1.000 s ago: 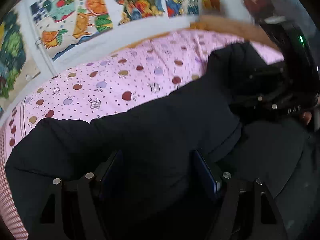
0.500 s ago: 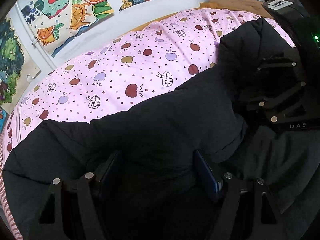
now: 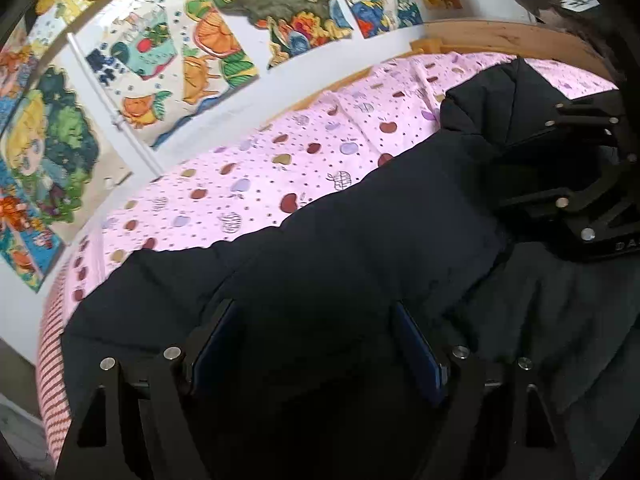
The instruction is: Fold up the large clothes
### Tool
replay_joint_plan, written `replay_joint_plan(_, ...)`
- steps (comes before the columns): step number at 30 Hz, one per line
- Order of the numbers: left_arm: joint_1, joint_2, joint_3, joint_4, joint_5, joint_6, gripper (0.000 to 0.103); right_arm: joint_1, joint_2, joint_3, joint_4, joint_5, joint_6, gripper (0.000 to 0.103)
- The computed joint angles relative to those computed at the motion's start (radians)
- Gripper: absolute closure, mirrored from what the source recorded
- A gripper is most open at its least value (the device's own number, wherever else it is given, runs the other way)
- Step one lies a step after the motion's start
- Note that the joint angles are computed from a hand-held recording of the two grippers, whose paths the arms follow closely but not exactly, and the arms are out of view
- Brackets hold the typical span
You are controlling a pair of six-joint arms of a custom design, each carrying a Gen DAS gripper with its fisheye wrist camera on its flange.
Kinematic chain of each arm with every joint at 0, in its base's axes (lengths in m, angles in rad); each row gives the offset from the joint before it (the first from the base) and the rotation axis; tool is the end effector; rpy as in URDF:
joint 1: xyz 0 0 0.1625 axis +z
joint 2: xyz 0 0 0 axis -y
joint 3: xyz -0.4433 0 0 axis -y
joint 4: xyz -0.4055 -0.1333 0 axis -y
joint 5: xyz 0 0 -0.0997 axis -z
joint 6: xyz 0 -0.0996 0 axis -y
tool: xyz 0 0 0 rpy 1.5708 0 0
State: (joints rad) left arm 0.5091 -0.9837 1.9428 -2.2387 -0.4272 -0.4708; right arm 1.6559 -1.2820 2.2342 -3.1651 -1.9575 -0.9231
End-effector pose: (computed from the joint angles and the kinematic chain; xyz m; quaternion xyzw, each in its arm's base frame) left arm -0.3816 -0.4695 0.1314 0.3174 0.7731 -0.2834 0.4704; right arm 0.1376 -0.4866 0.2429 0.3967 -0.8447 0.2087 0.2926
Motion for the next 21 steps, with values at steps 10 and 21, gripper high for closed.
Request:
replay_joint_plan(10, -0.06, -0.084, 0.007, 0.168, -0.047, -0.284, 0.011, -0.004, -0.111, 0.004, 0.035, 0.008, 0.128, 0.03)
replay_joint_plan(21, -0.176, -0.201, 0.067, 0.266, -0.058, -0.471, 0.002, 0.04, -0.25, 0.052, 0.073, 0.051, 0.17, 0.004)
